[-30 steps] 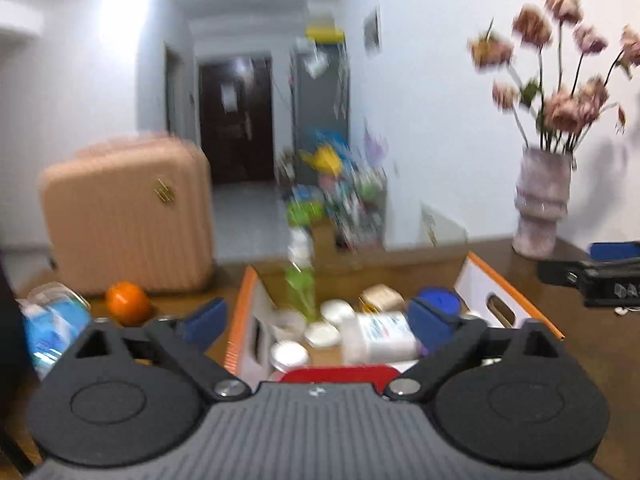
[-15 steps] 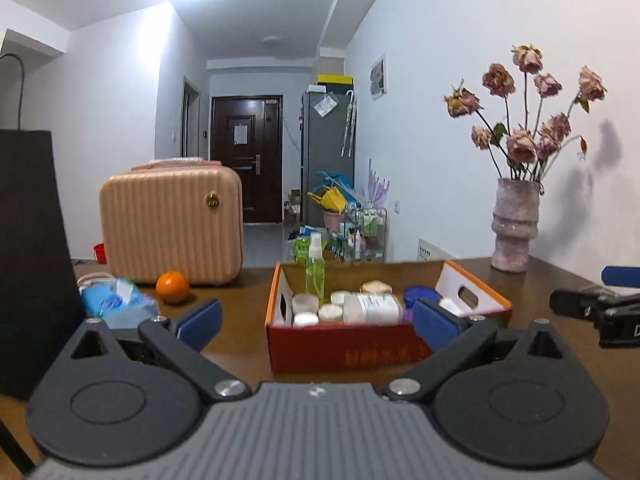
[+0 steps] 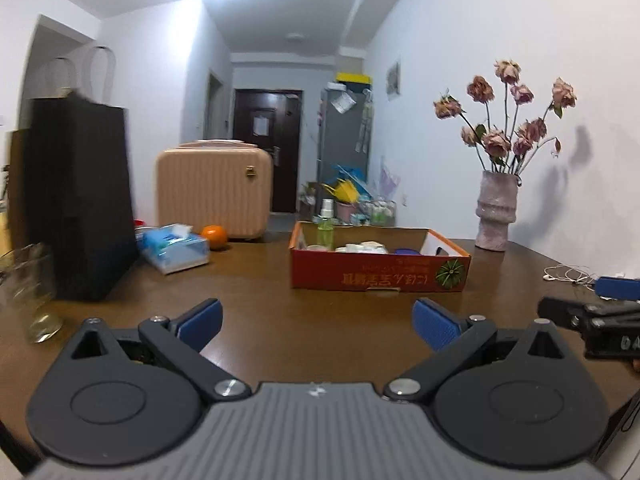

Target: Organize rigid objects

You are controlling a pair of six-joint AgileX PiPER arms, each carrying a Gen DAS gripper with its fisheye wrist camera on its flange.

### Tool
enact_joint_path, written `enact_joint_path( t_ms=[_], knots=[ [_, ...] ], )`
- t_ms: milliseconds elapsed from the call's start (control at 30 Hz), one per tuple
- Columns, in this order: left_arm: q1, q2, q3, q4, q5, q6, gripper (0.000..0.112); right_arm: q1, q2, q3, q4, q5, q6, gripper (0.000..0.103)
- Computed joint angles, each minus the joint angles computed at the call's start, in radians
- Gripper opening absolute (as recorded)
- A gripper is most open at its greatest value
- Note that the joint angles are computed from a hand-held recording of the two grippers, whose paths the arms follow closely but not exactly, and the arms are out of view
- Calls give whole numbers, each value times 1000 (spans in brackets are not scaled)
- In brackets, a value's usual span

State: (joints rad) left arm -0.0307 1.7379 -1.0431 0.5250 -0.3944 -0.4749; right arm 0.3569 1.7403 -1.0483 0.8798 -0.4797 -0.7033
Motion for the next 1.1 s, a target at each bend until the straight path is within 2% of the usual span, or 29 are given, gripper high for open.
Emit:
enact_joint_path(
  t_ms=[67, 133, 267, 400, 533, 1100],
  knots=[
    [6, -61, 115, -86, -18, 108, 103, 48, -51, 113, -18, -69, 26, 103],
    [33, -117, 220, -60, -73, 129, 103, 125, -99, 215, 52, -151, 33, 103],
    [71, -194, 358, -74, -163, 186, 103, 306, -174, 373, 175, -347, 192, 103],
    [76, -206, 365, -57, -194, 174, 103, 400, -163, 365, 238, -453, 69, 103],
    [77, -207, 355, 50, -188, 104, 103, 388, -170, 360, 247, -440, 61, 103],
    [79, -205, 367, 28, -211, 143, 103, 370, -175, 362, 216, -410, 82, 103]
  ],
)
